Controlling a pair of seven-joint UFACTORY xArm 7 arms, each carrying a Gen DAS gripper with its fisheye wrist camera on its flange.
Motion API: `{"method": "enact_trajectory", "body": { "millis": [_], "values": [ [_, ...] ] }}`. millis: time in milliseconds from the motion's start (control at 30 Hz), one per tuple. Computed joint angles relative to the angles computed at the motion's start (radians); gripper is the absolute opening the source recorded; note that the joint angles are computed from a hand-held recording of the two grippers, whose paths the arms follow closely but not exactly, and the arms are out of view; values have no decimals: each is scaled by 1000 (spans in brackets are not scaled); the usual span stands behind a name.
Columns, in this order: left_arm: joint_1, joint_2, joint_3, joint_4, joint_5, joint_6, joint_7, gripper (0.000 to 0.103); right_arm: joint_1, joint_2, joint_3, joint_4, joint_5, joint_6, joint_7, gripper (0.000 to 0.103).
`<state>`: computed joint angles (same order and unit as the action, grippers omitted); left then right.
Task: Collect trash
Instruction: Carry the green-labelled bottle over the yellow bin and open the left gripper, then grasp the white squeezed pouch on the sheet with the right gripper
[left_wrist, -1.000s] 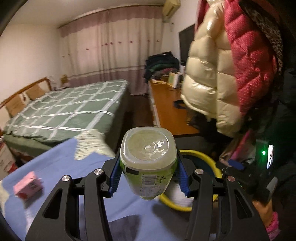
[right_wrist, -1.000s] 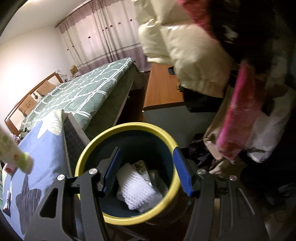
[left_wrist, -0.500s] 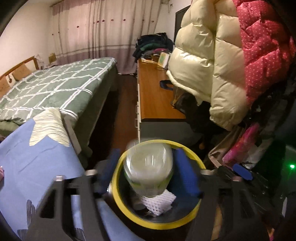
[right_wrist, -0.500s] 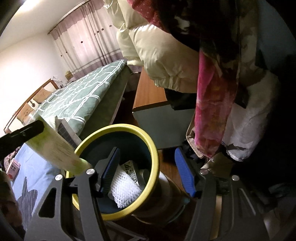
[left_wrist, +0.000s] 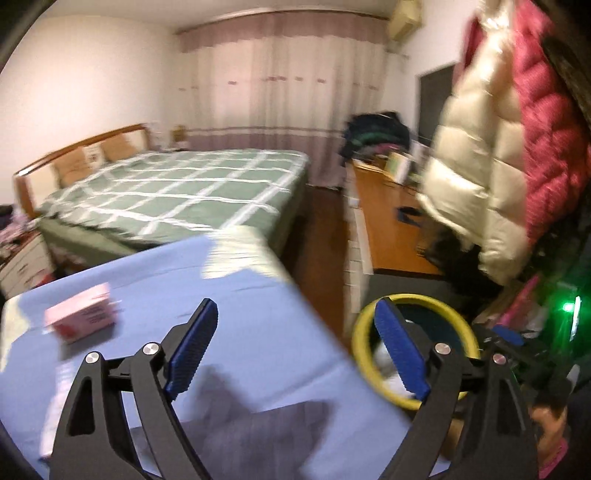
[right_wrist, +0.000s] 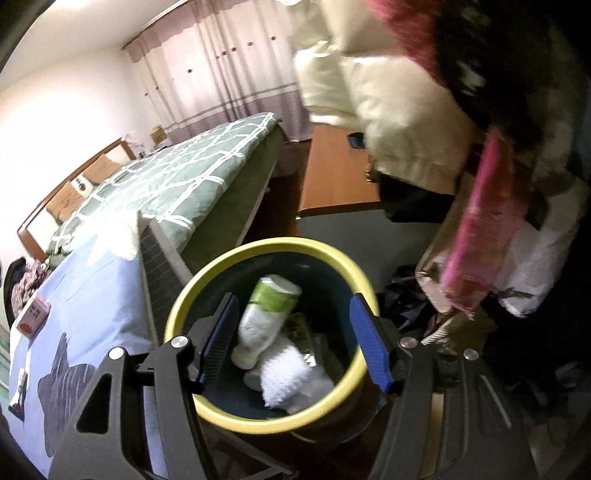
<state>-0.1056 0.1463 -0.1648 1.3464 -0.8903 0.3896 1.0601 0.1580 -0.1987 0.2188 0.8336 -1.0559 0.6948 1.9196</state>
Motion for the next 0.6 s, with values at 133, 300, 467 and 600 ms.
{"method": "enact_trajectory", "body": {
  "millis": [133, 300, 467, 600],
  "values": [
    [75, -12, 56, -11, -30, -36, 14, 86, 24, 72, 7, 87, -2, 18, -42, 60],
    [187, 31, 112, 29, -55, -107, -3, 88, 94, 191, -9, 233, -13, 47, -105, 60],
    [306, 130, 136, 118, -16, -153, -87, 88, 183, 329, -41, 416, -8, 66, -199, 60],
    [361, 229, 161, 197, 57, -196, -193, 88, 245, 447, -69, 576, 20, 73, -291, 60]
  ]
}}
